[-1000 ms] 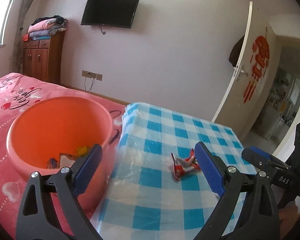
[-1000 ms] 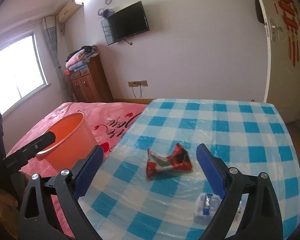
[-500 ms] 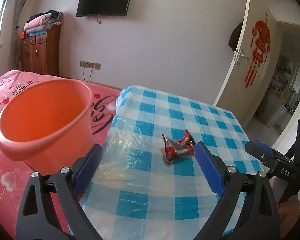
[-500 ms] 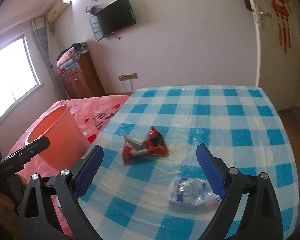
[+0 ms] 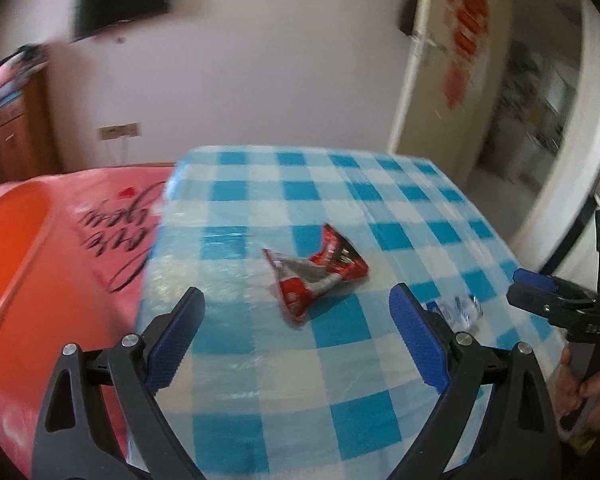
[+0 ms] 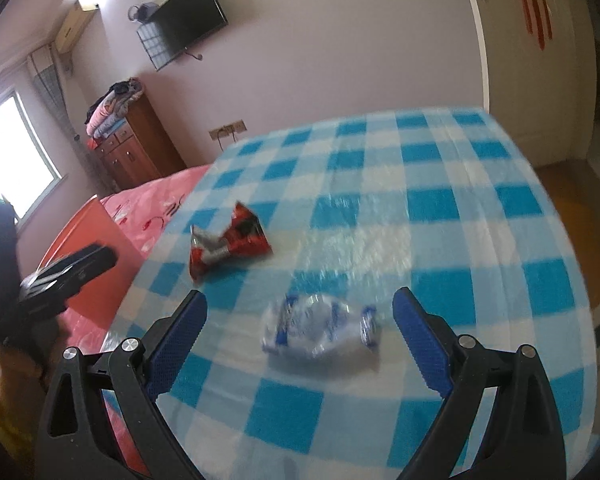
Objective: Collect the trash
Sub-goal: 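Move both grippers back over the red wrapper and milk bottle, then grasp the red snack wrapper with the left gripper and lift it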
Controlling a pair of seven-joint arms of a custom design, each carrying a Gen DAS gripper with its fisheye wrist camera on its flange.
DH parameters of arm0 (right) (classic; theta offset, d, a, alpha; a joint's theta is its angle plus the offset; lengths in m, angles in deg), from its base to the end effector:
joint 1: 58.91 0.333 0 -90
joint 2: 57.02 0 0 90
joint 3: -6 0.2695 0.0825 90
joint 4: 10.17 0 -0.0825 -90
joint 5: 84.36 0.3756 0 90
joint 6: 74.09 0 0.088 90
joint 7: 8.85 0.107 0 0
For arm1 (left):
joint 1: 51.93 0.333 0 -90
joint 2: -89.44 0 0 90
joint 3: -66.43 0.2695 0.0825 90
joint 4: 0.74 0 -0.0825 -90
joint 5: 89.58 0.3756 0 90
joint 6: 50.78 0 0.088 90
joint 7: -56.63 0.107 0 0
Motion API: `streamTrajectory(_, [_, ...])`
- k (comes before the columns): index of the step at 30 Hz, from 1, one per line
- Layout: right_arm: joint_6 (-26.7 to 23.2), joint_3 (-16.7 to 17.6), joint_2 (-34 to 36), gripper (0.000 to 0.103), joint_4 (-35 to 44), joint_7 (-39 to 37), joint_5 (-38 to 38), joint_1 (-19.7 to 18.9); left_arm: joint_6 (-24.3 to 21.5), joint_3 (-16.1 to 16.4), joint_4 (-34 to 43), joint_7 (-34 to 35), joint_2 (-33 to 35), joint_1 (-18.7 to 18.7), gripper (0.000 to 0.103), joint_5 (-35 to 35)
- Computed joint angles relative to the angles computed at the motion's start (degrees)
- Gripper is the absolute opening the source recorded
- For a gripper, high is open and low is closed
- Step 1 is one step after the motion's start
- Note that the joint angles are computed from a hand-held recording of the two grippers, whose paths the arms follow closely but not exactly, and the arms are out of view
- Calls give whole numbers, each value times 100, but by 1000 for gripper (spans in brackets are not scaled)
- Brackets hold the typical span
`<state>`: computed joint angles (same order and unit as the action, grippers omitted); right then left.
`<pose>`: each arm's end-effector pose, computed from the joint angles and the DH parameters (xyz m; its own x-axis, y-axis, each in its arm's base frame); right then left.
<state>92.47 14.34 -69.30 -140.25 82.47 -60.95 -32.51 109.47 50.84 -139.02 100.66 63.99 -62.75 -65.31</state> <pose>0.4477 0.2853 0.5024 0.3564 -0.8709 -0.3384 -0.7290 -0.0326 -0.6837 0.4146 -0.2383 0.5204 -0.0700 -0.9926 0.0992 -0.6462 -0.0306 -0.7625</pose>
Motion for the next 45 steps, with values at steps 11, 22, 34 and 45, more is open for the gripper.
streamTrajectory(11, [-1102,-372,-13,76,-132,-1279,1881,351,-694,285,1555,2325,1835,-349,94,-456])
streamTrajectory(22, [-1467,-218,633,75,563,-1524,2433,55,-909,286,2315,2893,2640,-254,94,-445])
streamTrajectory(34, [-1053,15,1738,75,1810,-693,669,-99,-1113,288,2259,2598,2659,-206,93,-1350])
streamTrajectory(45, [-604,-94,1976,81,1983,183,-889,-28,-458,265,1629,1662,2154,-254,91,-1823])
